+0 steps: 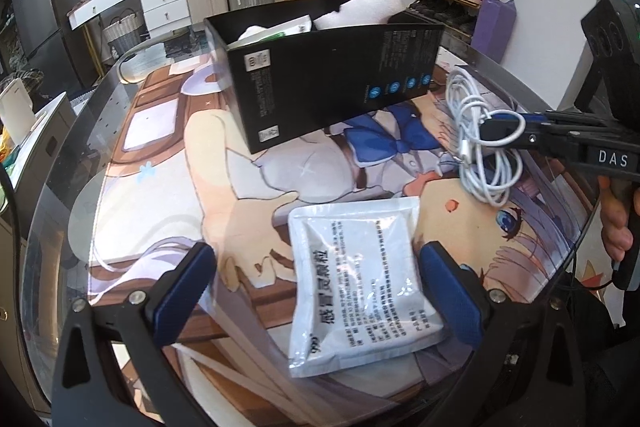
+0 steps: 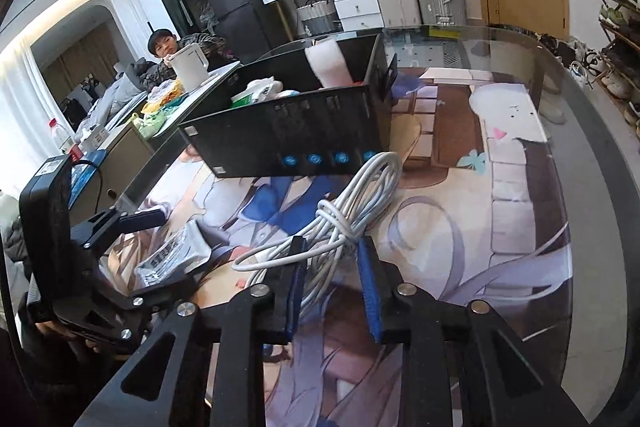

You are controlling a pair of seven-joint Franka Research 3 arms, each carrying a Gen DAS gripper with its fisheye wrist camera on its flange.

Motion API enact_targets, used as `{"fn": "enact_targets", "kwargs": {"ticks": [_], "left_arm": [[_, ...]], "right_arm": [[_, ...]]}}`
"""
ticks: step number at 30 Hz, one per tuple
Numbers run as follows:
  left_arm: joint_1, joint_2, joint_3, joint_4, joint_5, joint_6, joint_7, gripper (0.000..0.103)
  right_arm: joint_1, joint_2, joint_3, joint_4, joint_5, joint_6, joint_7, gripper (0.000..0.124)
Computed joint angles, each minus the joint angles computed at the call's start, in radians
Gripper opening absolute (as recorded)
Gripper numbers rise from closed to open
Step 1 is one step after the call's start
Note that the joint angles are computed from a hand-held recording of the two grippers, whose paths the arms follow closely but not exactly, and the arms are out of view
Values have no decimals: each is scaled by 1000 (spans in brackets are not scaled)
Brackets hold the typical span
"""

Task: Organize soft objects
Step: 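Grasp and lift the coiled white cable with the right gripper while the left gripper grasps the white packet, then carry the white packet and white cable into the black box and release both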

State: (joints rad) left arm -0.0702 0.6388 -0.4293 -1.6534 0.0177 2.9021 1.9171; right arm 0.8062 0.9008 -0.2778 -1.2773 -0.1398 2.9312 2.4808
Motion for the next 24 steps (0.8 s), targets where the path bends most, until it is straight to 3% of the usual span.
{"fn": "enact_targets", "kwargs": {"ticks": [2,4,6,7,11,20,24], "left_arm": [[23,-1,-30,-12,-7,9,31,90],[46,-1,-59,-22,-18,18,63,80],[69,1,-88,-31,-30,30,93,61],[74,0,-95,-34,-34,33,101,57],[90,2,-115,-40,-51,44,120,47],[128,10,-158,-46,-82,66,139,41],[144,13,-174,-47,-90,69,144,41]], "right_arm": [[-1,5,3,5,10,3,12,53],[-7,9,9,3,23,26,17,55],[-17,20,19,29,42,3,18,55],[-20,27,19,43,46,-10,23,55],[-40,57,33,102,60,-45,43,56],[-87,164,55,330,17,-214,123,59],[-98,245,49,501,-26,-356,169,56]]}}
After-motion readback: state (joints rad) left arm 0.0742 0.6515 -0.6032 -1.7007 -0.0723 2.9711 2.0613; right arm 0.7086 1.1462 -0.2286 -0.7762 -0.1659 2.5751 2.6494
